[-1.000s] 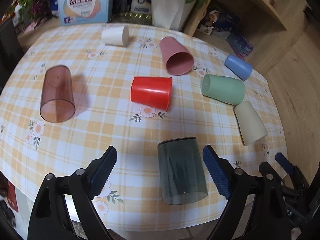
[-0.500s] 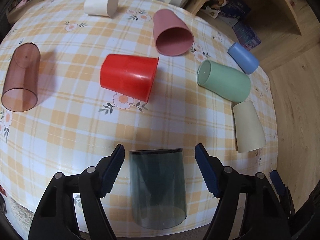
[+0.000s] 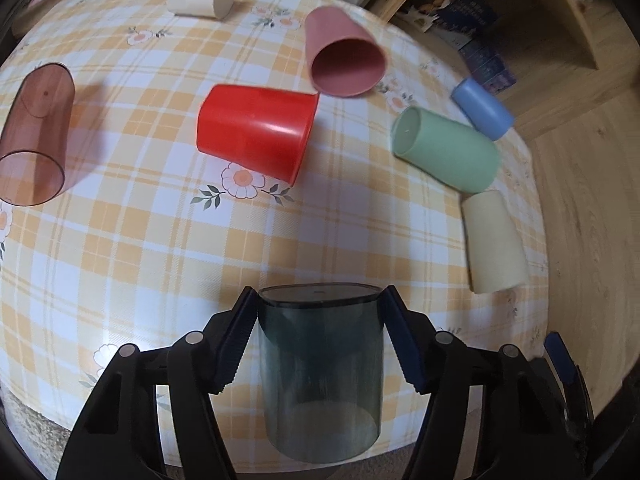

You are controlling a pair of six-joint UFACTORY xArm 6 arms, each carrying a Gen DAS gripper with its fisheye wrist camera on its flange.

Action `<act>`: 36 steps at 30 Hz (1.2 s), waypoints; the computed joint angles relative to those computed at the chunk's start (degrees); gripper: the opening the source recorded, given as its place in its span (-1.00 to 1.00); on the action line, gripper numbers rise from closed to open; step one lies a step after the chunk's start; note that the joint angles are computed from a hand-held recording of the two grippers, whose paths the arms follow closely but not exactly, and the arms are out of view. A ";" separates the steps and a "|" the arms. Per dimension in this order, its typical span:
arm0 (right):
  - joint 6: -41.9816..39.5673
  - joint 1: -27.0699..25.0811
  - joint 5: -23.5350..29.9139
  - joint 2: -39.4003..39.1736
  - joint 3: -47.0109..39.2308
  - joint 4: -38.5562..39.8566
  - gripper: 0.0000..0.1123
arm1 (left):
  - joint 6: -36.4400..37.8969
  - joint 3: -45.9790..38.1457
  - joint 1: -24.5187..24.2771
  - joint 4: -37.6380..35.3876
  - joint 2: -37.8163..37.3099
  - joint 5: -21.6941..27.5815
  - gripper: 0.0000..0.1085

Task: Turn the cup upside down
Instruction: 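Turn the teal cup opening-up with the left tool and set it down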

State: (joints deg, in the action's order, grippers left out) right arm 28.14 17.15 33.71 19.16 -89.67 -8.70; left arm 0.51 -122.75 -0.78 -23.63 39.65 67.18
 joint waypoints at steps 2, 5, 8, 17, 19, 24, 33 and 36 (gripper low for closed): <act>0.37 -0.02 -0.02 -0.24 0.34 0.09 0.58 | 3.89 7.23 0.71 -2.53 -4.87 -3.10 0.14; -0.06 -0.07 -0.24 -0.22 0.65 1.84 0.58 | 8.15 16.25 1.82 -5.00 -11.34 -6.61 0.14; -0.78 0.36 -0.17 -0.09 0.74 3.47 0.58 | 11.38 26.25 2.46 -5.04 -18.92 -11.99 0.13; -2.30 2.24 0.46 -0.28 0.57 3.68 0.58 | 12.30 37.88 4.24 -1.58 -26.96 -23.94 0.12; -1.18 2.27 0.36 -0.87 1.10 2.71 0.58 | 12.04 38.13 4.41 -0.06 -26.97 -25.69 0.12; 0.96 1.96 0.60 -1.75 1.97 1.51 0.58 | 9.36 37.87 4.63 5.95 -25.95 -30.26 0.12; 0.46 2.30 1.21 -1.59 1.62 1.71 0.58 | 7.78 36.85 4.72 10.22 -24.01 -32.70 0.12; 0.44 2.25 1.45 -1.49 1.54 2.01 0.58 | 8.11 38.03 3.71 11.88 -24.14 -35.28 0.12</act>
